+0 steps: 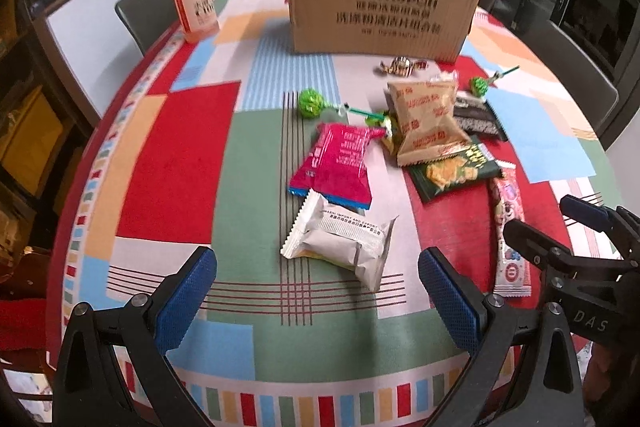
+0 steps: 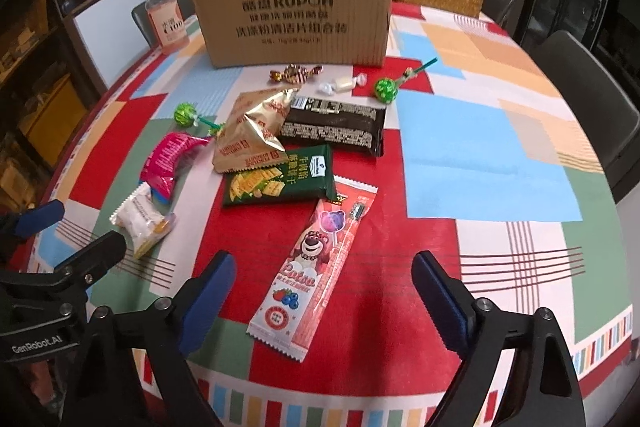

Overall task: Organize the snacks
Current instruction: 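Grasp the white pastry packet with the left gripper while the right gripper grasps the pink Lotso wrapper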

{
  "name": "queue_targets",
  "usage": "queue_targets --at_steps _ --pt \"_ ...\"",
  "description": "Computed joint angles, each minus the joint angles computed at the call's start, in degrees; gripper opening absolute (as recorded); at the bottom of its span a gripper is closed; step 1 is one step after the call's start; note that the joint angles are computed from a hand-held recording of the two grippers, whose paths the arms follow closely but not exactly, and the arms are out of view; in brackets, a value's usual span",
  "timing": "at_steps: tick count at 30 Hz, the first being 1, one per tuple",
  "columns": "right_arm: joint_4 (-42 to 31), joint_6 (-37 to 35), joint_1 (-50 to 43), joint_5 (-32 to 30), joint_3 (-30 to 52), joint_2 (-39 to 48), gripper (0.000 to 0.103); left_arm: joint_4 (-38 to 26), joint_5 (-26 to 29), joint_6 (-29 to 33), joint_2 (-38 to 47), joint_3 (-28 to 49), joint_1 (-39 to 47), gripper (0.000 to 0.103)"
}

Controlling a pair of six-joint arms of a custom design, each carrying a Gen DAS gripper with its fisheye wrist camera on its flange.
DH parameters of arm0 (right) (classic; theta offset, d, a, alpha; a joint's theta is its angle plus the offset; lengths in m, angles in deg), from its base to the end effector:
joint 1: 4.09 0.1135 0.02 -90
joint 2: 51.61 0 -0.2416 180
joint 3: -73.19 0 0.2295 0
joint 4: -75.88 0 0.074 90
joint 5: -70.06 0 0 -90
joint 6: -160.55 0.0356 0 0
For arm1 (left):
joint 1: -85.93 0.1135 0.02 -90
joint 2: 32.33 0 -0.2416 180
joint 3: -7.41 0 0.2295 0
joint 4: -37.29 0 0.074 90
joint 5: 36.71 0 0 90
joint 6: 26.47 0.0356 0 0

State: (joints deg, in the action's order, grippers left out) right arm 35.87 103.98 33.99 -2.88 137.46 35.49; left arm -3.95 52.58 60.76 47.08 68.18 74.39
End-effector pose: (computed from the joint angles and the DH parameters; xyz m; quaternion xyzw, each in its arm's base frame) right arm 0.2179 0.1574 0.1696 -0.0042 0.9619 0.0187 0.2727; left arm 0.2431 -0.0492 0.1828 0.0722 0.9629 -0.0264 0.2585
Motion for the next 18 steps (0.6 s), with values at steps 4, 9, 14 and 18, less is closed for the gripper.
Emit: queue_targets --at_steps 4,9,14,18 --pt "0.8 -1.3 -1.7 -2.3 1.9 3.6 0.084 0.1 1.2 0.4 3.8 1.9 0.7 0.102" --pt "0.9 -2.1 -3.2 -4.2 3.8 6.9 0.08 0.0 2.1 1.2 8.7 4.6 1.1 0.098" --pt "0.9 -2.3 -5.0 -5.9 5.1 9.1 0.074 0.4 1.7 1.3 11.8 6.2 0.1 0.093" --pt "0.6 -2.3 -6.1 -6.5 6.2 10.7 0.07 0.3 2.7 1.5 13.3 7.1 0.1 0.086"
